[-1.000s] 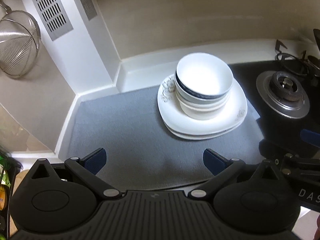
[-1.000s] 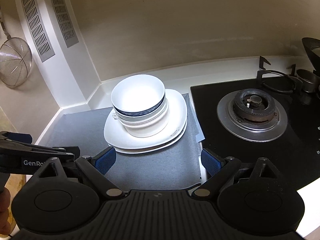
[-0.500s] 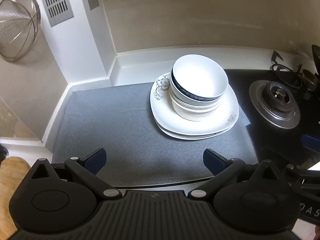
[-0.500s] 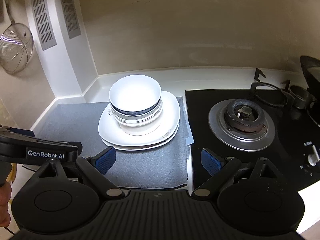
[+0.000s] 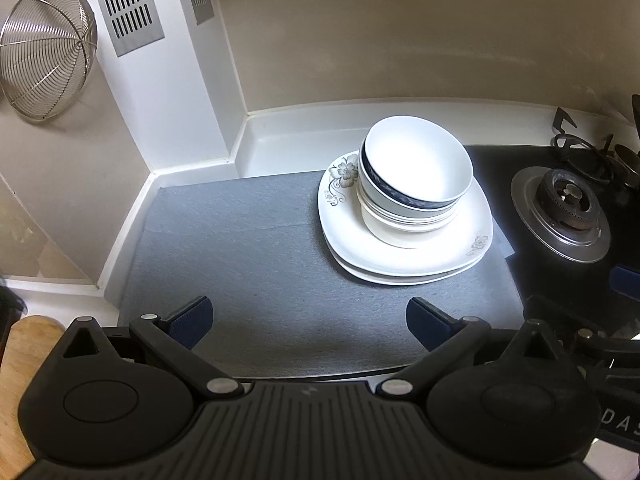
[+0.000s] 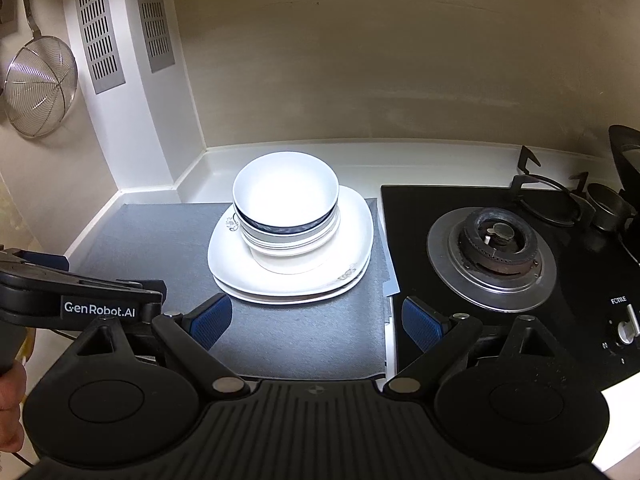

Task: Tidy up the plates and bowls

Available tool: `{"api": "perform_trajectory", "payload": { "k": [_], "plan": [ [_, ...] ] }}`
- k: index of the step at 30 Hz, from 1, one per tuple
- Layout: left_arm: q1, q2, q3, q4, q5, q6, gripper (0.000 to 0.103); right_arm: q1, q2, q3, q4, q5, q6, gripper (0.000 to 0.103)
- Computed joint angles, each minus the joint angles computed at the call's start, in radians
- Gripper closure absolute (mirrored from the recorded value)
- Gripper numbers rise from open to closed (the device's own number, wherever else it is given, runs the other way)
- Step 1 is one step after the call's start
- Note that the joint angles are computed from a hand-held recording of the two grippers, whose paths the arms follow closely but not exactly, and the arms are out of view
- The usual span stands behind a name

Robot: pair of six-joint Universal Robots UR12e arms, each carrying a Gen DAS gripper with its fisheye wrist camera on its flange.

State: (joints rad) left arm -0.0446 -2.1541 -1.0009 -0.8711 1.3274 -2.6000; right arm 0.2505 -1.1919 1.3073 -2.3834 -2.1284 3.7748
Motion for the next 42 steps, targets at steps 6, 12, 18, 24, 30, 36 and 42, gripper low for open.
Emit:
{"api": "perform_trajectory", "payload": {
  "k": [6, 12, 18, 24, 30, 36, 42],
  "plan": [
    [0.001, 0.003, -0.005, 0.009, -0.004, 0.007, 0.0, 0.002, 0.003, -0.004, -0.001, -0.004, 0.003, 0.01],
    [0.001, 0.003, -0.005, 0.009, -0.004, 0.013, 0.0, 0.003, 0.002, -0.002, 0.001, -0.009, 0.012, 0.01],
    [0.0, 0.009, -0.017, 0.024, 0.006, 0.016, 0.0, 0.002, 0.001, 0.003, -0.007, -0.003, 0.008, 0.01],
    [0.001, 0.011, -0.02, 0.03, 0.013, 0.012, 0.0, 0.003, -0.002, 0.01, -0.022, 0.004, 0.0, 0.01],
    [0.0, 0.016, -0.026, 0.035, 0.011, 0.013, 0.0, 0.003, -0.006, 0.016, -0.031, -0.006, 0.001, 0.01],
    [-0.001, 0.016, -0.024, 0.032, 0.004, 0.018, 0.0, 0.006, -0.006, 0.016, -0.028, -0.014, 0.008, 0.01],
    [-0.002, 0.014, -0.022, 0.03, -0.001, 0.023, 0.0, 0.007, -0.006, 0.015, -0.025, -0.025, 0.017, 0.01]
  ]
}}
